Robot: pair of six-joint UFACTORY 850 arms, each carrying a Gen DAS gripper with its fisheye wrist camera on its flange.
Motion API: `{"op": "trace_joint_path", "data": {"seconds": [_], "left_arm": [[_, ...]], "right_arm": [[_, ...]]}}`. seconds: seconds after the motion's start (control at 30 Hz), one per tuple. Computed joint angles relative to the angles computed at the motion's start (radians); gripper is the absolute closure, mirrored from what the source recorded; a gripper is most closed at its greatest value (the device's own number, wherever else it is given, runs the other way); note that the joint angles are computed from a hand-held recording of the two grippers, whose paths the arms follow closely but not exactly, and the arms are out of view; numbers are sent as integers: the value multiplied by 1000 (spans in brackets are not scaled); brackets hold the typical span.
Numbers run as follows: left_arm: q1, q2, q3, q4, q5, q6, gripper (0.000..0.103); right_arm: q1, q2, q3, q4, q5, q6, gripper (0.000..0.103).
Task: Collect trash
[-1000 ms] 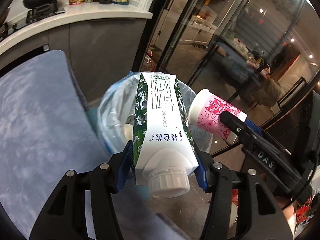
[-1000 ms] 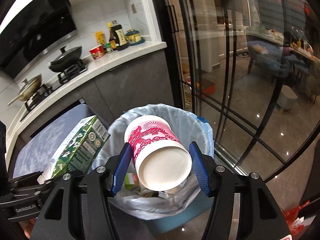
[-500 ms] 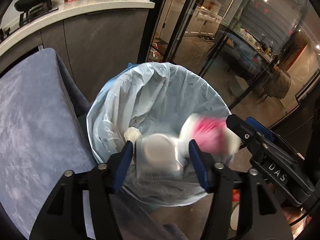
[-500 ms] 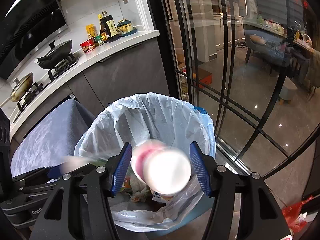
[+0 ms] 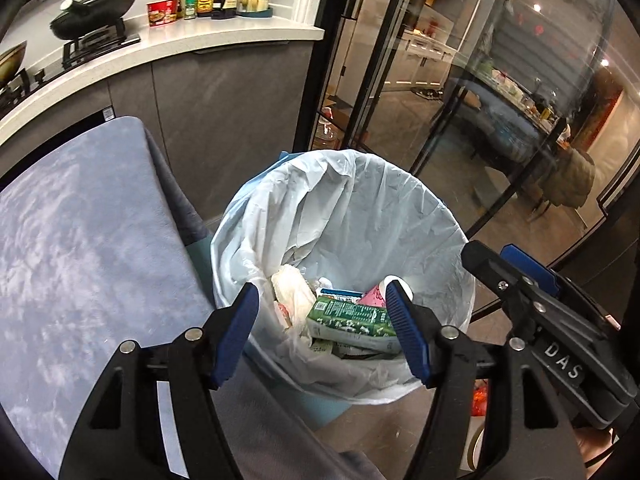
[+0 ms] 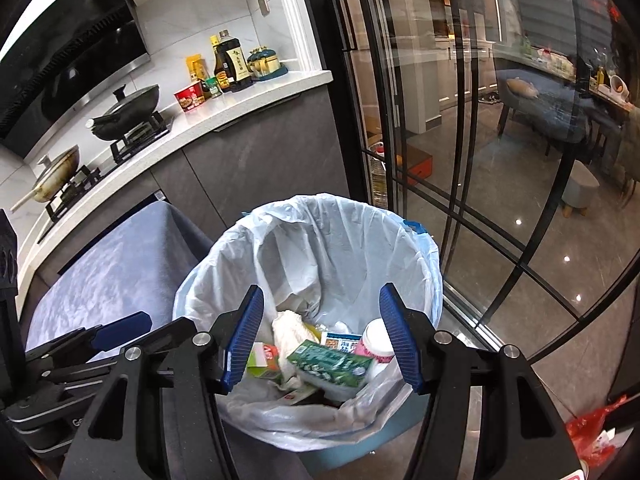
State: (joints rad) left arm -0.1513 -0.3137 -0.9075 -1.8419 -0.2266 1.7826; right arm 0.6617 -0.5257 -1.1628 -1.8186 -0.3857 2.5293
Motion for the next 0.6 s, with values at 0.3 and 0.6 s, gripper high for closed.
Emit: {"op": "trace_joint_path", "data": {"seconds": [0.3,0.6], "left_arm": [[0,111,92,-265,52,251,40],[32,261,217,-418,75,398,40]], "right_arm": [[53,55,37,20,-26,-15,43],[127,116,79,37,-49,-32,43]]}}
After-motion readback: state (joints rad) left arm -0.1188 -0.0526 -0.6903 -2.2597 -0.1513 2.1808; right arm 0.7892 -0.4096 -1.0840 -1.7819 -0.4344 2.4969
